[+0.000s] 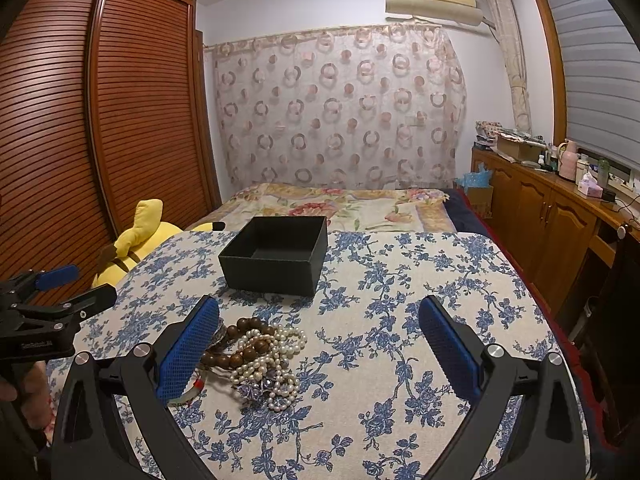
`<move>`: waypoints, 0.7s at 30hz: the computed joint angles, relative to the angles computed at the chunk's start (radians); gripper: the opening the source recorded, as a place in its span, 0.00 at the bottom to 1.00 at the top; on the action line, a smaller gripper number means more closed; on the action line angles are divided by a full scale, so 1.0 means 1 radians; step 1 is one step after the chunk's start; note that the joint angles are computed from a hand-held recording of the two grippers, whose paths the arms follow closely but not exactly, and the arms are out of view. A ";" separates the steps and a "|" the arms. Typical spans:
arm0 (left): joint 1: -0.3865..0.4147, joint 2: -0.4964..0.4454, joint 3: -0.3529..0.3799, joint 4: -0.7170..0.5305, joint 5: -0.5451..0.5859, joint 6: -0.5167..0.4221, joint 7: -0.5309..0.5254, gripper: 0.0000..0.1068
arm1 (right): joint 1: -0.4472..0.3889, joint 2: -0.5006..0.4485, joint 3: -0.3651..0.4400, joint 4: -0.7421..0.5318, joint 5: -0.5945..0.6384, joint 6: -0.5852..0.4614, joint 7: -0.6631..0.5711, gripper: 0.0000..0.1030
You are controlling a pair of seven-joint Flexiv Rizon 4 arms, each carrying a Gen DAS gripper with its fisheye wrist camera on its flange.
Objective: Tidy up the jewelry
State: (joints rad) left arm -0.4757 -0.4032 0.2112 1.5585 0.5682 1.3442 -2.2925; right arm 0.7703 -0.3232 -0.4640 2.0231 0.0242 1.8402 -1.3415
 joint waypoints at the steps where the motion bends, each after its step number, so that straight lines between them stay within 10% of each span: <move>1: -0.004 -0.003 0.003 -0.003 0.004 -0.002 -0.006 0.89 | 0.004 0.000 -0.003 0.001 0.001 0.001 0.000 0.98; 21: -0.014 -0.017 0.009 -0.008 -0.002 0.009 -0.006 0.89 | -0.002 -0.004 0.001 -0.003 -0.001 0.001 0.000 0.98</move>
